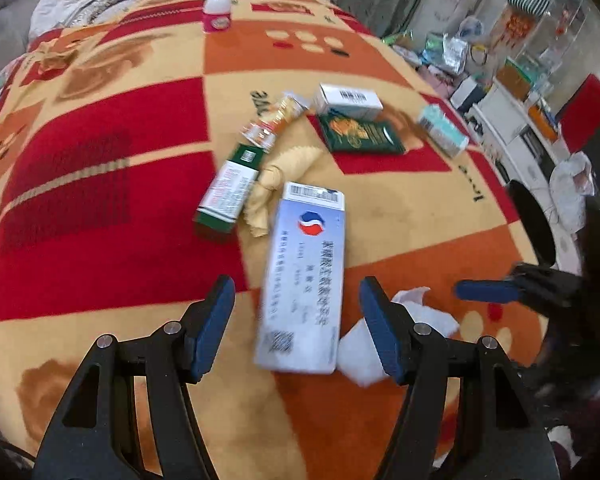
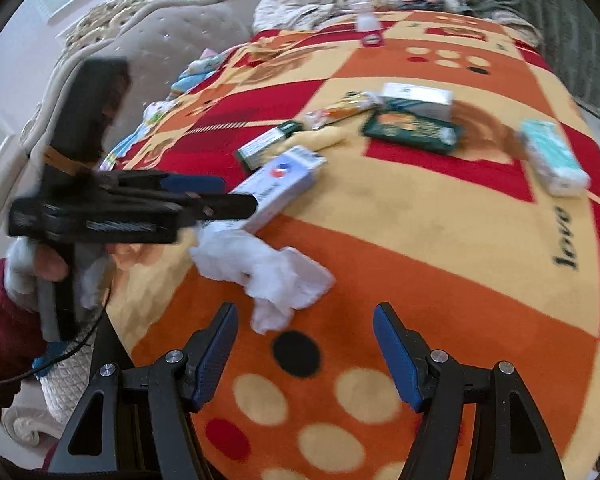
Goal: Collect trash
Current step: 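Grasp the white medicine box with the left tool while the right tool grasps the white tissue, then carry the white box and tissue in both tools over the black bin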
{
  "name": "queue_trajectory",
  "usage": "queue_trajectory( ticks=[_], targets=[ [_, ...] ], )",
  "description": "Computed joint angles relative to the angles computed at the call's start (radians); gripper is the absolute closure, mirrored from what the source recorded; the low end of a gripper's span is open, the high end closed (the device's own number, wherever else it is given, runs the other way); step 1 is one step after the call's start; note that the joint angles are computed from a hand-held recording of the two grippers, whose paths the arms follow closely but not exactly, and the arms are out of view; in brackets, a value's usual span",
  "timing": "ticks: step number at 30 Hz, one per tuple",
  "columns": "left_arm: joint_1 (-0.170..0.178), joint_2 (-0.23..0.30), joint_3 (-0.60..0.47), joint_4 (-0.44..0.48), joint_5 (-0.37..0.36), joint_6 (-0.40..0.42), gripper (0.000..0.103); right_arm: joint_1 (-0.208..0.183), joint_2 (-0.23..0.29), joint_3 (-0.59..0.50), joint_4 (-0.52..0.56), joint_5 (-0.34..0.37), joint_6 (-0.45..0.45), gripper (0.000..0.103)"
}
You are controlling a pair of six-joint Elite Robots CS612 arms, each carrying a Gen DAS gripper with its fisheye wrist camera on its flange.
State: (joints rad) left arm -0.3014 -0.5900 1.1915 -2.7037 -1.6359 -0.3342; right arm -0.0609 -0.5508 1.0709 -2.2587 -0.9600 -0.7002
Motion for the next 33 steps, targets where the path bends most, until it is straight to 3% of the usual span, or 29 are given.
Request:
queue_trajectory(
  ticks=[9, 11, 12, 16, 21, 27, 29, 30, 33],
  targets=[
    [0.018, -0.038, 0.058, -0.022, -0.01, -0.051, 0.039, 0.036, 0.042, -0.053, 0.001, 0.029, -0.061, 0.035],
    [0.021, -0.034, 0.056, -0.03, -0.025, -0.062, 0.039, 0.04, 0.047, -0.058, -0.002, 0.032, -0.074, 0.049],
    [0.02, -0.03, 0.052, -0.034, -0.031, -0.064, 0.039, 0.043, 0.048, -0.059, -0.008, 0.016, -0.076, 0.063],
    [0.012, -0.006, 0.016, -0.019, -0.031, -0.046, 0.039, 0.029, 0.038, -0.036, -0.036, 0.022, -0.069, 0.075],
    [-0.008, 0.028, -0.036, 0.028, 0.041, 0.018, 0.039, -0.006, 0.026, -0.021, -0.099, 0.038, 0.007, 0.075],
    [-0.022, 0.065, -0.097, 0.11, 0.072, 0.059, 0.039, -0.034, 0.029, -0.024, -0.147, 0.011, 0.095, 0.075],
    [-0.029, 0.071, -0.106, 0.126, 0.102, 0.06, 0.045, -0.041, 0.029, -0.021, -0.153, 0.012, 0.109, 0.075],
    [-0.03, 0.071, -0.105, 0.116, 0.107, 0.05, 0.054, -0.044, 0.028, -0.02, -0.154, 0.013, 0.115, 0.075],
    [-0.032, 0.068, -0.107, 0.116, 0.079, 0.031, 0.054, -0.051, 0.024, -0.011, -0.167, 0.024, 0.129, 0.075]
  ],
)
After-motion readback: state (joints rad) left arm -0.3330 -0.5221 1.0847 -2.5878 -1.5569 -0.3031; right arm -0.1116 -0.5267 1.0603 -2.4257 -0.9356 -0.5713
